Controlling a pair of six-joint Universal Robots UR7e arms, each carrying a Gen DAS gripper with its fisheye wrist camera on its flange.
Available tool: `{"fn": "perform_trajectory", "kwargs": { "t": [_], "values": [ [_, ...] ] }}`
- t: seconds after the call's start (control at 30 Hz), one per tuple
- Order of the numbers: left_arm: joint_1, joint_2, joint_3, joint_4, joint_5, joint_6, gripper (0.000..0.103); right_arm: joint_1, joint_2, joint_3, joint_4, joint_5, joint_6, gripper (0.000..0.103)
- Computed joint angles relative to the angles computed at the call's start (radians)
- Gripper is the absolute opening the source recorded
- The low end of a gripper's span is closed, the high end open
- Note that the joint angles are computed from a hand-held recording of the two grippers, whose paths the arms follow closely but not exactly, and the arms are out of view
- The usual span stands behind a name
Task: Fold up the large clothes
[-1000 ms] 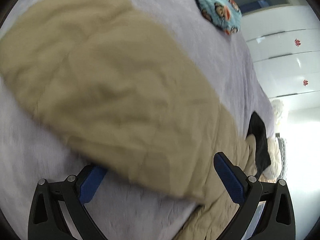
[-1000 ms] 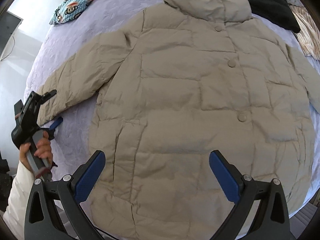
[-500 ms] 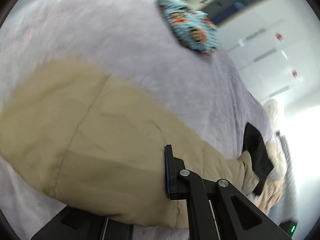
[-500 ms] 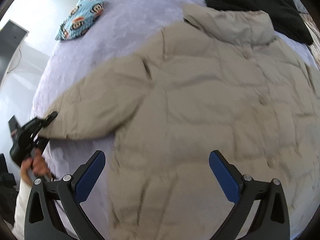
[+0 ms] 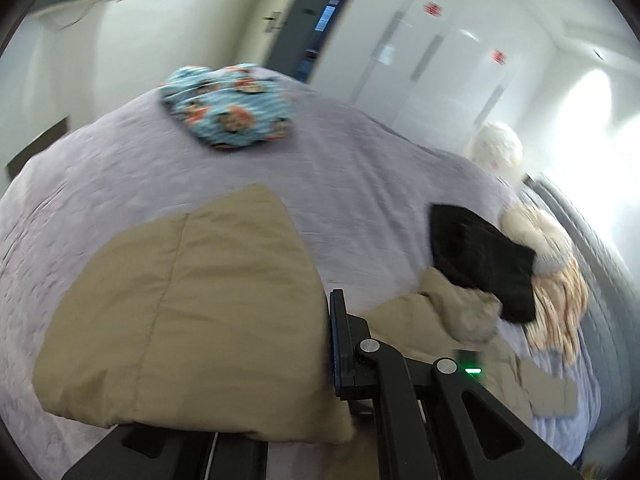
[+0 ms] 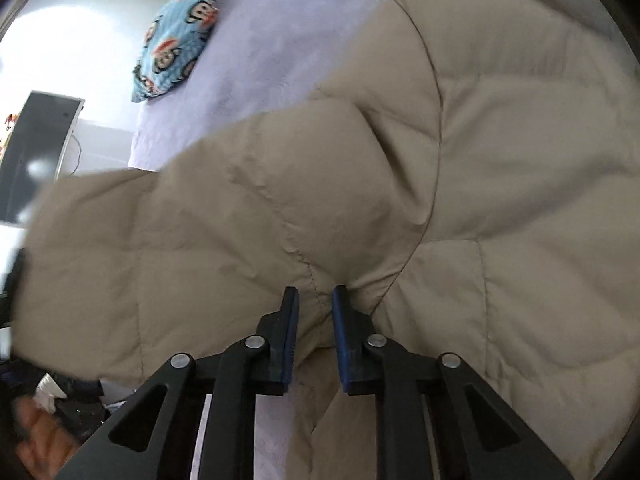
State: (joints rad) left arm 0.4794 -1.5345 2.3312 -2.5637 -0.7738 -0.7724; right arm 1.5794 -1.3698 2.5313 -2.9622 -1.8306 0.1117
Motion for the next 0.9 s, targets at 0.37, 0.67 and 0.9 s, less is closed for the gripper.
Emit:
{"fn": "perform_trajectory", "kwargs": {
  "t": [0.37,0.67,0.9],
  "values": [
    [-0.071,0.474,-0.270,-0.124,-0.179,0.146,0.010,-0.163,-0.468,0.030,0.401,0.103,-0.110,0.014],
    [-0.104,0.862,-0.488,0.105,-0.238,0.212,0.010,-0.580,-1.047,-0.026,0.778,0.061,-0.371,0.014],
    [-0.157,0.865,-0.429,0.080,-0.216,0.129,0.100,-0.660,-1.091,-0.055,0.839,0.064,-0.436,0.015]
  ]
}}
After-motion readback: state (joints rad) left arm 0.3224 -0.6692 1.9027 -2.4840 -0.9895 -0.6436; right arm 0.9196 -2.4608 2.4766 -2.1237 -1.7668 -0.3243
